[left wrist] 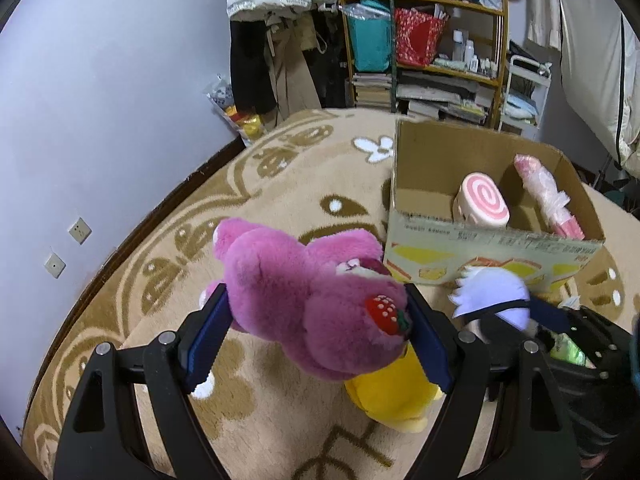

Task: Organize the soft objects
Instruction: 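Lift and carry the bear and doll over the cardboard box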

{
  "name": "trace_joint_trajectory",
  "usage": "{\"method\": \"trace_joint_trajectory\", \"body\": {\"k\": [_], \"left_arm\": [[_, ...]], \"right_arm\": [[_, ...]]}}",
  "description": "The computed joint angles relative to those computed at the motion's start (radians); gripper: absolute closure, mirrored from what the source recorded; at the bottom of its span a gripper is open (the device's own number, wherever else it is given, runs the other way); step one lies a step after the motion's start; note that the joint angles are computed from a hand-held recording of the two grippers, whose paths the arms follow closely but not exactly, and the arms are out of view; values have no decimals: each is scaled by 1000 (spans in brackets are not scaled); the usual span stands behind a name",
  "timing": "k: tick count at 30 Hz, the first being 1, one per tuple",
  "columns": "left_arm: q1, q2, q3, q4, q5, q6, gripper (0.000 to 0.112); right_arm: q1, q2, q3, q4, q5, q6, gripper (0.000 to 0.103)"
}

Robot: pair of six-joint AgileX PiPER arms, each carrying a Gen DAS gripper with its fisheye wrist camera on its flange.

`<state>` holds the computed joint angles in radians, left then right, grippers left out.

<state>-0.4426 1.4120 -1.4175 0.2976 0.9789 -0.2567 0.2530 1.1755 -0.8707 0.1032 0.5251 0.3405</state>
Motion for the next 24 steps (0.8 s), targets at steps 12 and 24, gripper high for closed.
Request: {"method": "trace_joint_trajectory", "body": {"k": [12,24], "left_arm": [[-23,5,-103,1,-28,15,30],[-64,113,-233,-11,-114,97,30]], "right_arm": [[-30,-214,-39,-166,55,168,45],[-214,-166,-172,-106,28,-3,45]]}}
